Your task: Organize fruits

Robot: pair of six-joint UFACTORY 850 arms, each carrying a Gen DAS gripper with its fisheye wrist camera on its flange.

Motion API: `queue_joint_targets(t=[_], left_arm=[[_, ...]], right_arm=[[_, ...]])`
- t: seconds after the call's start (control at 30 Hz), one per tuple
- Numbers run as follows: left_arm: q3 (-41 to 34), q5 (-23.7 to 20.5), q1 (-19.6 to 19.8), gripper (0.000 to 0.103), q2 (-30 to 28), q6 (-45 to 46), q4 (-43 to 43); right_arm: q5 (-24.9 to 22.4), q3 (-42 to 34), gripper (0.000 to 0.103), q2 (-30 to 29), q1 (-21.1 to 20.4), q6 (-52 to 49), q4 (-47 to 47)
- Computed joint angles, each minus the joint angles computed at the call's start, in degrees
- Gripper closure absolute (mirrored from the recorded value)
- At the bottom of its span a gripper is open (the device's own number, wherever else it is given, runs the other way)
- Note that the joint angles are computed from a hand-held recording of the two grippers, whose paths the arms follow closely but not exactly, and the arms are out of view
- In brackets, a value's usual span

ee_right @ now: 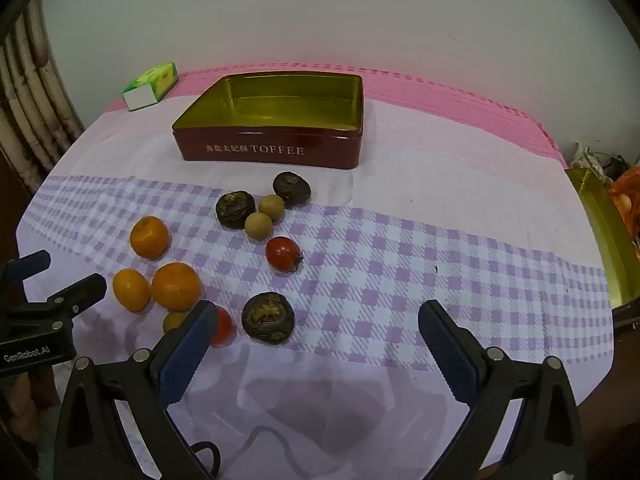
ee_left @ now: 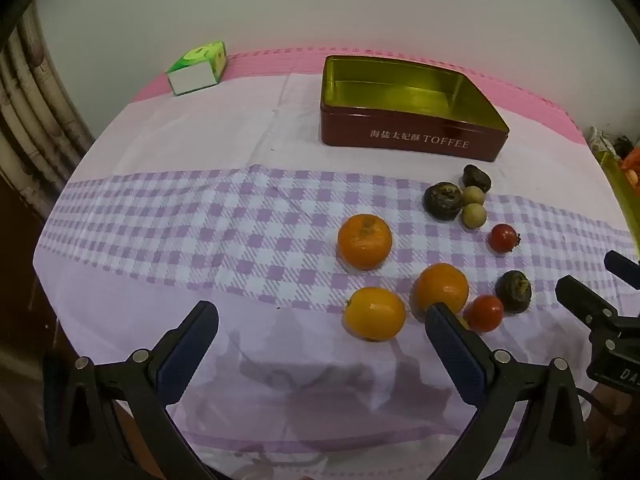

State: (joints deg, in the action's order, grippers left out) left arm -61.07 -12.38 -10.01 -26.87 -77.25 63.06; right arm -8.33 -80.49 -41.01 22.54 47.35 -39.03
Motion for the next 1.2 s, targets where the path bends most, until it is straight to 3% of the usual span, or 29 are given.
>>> queue_joint_targets(t=[0.13, 0.17, 0.23, 0.4, 0.53, 0.87, 1.2], left_arm=[[-0.65, -1.04, -0.75, 0.001, -0.54, 2.37, -2.97], [-0.38, 1.00, 0.03, 0.001, -0.27, 5.10, -5.17], [-0.57, 0.66, -0.16, 0.001, -0.41, 5.20, -5.38], [0.34, 1.72, 0.41, 0.001, -0.20, 3.43, -2.93], [1.01, 2.19, 0.43, 0.001, 0.05, -0.06, 0.87], [-0.02, 1.56, 0.45, 0.001, -0.51, 7.69, -6.65], [0.02, 1.64, 0.53, 0.001, -0.57, 8.35, -7.08]], right_arm=[[-0.05, -0.50, 0.005, -0.15, -0.14, -7.14, 6.72], [-0.13, -0.63, 0.006, -0.22, -0.14, -8.43, 8.01], [0.14, -0.35, 0.007, 0.02, -0.67, -13.58, 12.71], [0.72, 0.63, 0.008, 0.40, -0.33, -10.07, 9.40], [0.15, -0.44, 0.009, -0.48, -0.37, -15.89, 15.62], [0.04, -0.53, 0.011, -0.72, -0.48, -19.28, 19.40], [0.01, -0.56, 0.011, -0.81, -0.49, -21.63, 21.83]])
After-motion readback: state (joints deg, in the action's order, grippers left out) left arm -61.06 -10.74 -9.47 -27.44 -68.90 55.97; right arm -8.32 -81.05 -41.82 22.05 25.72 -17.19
